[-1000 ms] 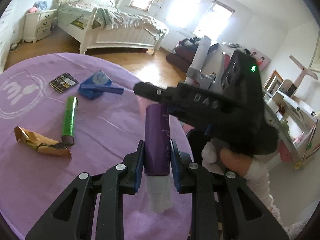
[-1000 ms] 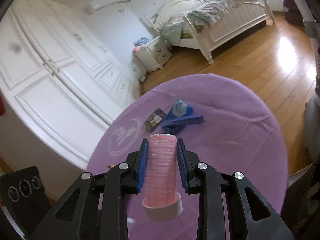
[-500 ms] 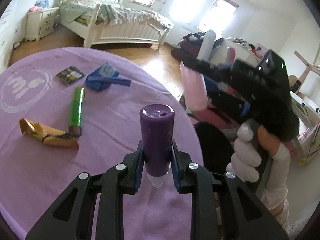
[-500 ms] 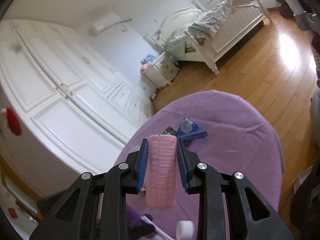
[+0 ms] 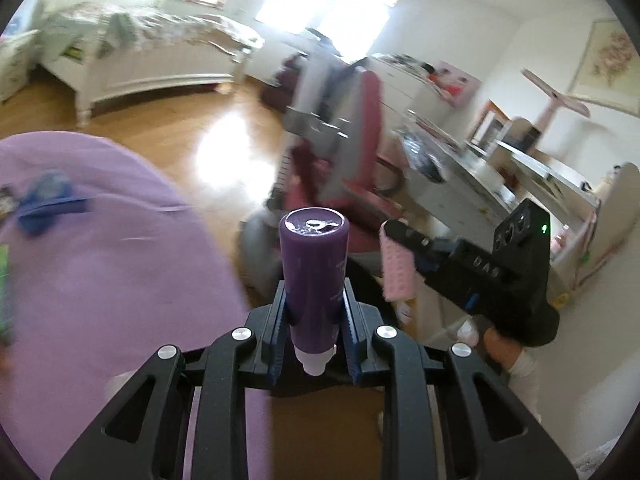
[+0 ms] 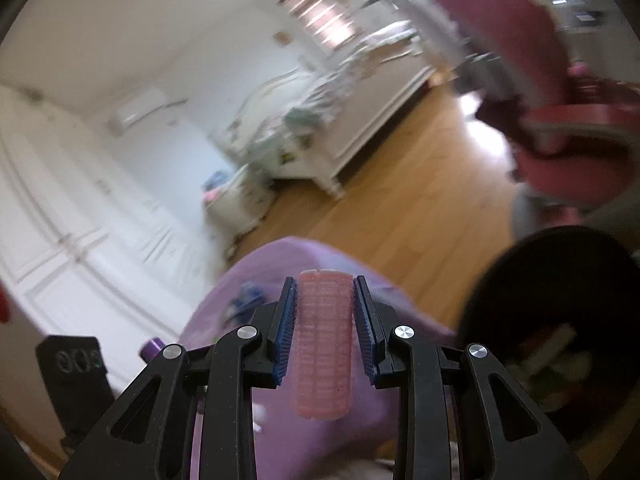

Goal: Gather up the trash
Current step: 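Carry both items over the black bin and open both tools to drop them, then grasp the gold wrapper with left tool while right tool grasps the green can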

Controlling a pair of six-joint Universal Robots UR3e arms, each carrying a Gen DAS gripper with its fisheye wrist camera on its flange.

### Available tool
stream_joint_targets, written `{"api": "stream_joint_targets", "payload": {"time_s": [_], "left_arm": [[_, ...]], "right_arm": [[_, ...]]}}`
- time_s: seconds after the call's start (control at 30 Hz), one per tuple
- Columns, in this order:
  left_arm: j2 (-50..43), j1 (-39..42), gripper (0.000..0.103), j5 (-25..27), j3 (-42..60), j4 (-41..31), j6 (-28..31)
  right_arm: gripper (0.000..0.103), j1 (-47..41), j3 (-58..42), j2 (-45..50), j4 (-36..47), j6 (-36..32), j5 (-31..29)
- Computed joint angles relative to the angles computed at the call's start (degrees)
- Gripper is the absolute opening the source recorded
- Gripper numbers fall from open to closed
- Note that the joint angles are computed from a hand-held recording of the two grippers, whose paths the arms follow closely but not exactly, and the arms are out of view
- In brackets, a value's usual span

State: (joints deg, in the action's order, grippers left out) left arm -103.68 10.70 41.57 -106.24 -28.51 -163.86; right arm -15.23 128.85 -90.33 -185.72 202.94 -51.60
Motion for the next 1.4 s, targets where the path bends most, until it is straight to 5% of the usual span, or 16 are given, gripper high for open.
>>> {"api": "stream_joint_targets", "payload": {"time_s": [0.5,0.57,0.6,0.63,0.7,0.87,1.07,1.27,1.4], "left_arm": [[-29.02,-21.01,0.028,7.53,38.36,-10.66,-6.0],[-30.1,-22.24,0.044,11.44,40.99,-10.38,-7.93],[-29.76,-22.41,0.066,12.78,40.66,-8.85,-9.2],[-28.42,-21.92,0.078,12.66,38.21,-6.25,-9.99],[-25.2,-20.53,0.085,11.74,32.88,-1.98,-9.88],[-16.17,-15.54,0.086,9.92,20.87,1.72,-9.01],[-0.05,-2.6,0.086,6.76,2.62,3.26,-4.06],[14.74,16.84,0.086,7.79,-16.93,10.34,8.92],[17.82,30.63,0.086,7.2,-20.02,3.58,26.86]], "right_arm": [[0.03,-22.58,18.68,-10.11,4.33,-11.48,3.44],[0.038,-23.71,18.72,-10.1,4.77,-11.72,1.83],[0.052,-23.59,18.07,-9.95,5.46,-11.46,0.19],[0.06,-23.81,18.07,-10.21,5.65,-11.38,-0.76],[0.08,-24.96,19.83,-11.21,3.99,-11.42,-1.87],[0.08,-21.82,18.86,-9.62,3.38,-10.25,-2.69],[0.08,-5.3,8.87,-4.67,3.98,-6.56,-8.08],[0.08,13.86,-8.71,4.81,10.06,-5.62,-9.81],[0.08,25.46,-27.41,15.48,20.16,-7.53,-11.66]]}}
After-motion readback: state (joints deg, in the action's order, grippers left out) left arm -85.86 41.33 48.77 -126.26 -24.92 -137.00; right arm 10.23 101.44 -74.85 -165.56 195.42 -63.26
